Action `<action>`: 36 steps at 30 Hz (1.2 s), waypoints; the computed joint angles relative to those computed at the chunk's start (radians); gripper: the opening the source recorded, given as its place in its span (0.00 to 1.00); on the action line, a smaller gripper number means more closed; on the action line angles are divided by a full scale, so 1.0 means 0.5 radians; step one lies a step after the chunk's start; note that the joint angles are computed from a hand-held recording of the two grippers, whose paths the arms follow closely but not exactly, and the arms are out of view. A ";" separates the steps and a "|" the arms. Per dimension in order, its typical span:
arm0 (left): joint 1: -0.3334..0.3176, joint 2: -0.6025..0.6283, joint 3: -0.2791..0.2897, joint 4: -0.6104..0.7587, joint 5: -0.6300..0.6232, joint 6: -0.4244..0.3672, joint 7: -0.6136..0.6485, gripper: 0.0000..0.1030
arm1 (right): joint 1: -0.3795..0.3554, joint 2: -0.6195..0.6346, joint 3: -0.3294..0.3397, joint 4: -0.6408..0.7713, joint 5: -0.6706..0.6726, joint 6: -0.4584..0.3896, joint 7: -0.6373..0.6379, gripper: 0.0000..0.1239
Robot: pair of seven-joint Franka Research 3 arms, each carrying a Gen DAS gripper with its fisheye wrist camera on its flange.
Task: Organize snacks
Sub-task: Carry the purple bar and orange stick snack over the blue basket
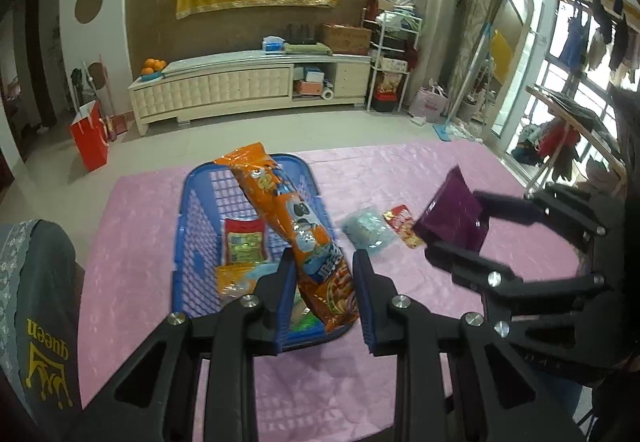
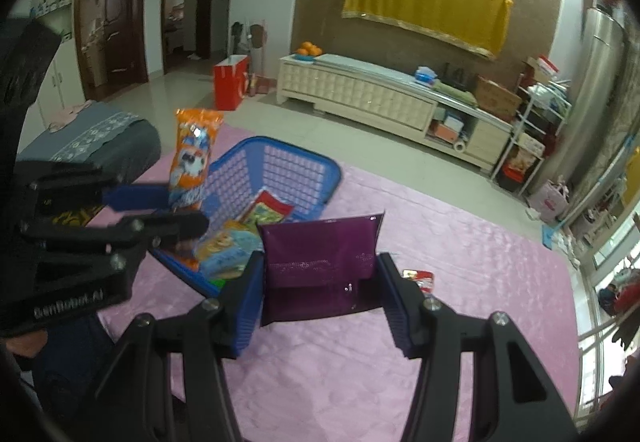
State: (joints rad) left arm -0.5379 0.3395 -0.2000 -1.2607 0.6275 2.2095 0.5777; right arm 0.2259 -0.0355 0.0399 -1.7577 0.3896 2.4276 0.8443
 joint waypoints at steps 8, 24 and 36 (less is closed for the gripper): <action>0.137 -0.135 -0.023 -0.296 -0.107 0.162 0.045 0.25 | 0.053 0.096 0.044 0.067 -0.103 -0.031 0.093 0.48; 0.238 -0.113 -0.037 -0.477 -0.289 0.250 0.238 0.54 | 0.095 0.140 0.058 0.039 -0.239 -0.087 0.132 0.48; 0.244 -0.402 -0.061 -0.732 -0.096 0.271 -0.019 0.56 | 0.085 0.147 0.059 0.113 -0.104 -0.182 0.094 0.48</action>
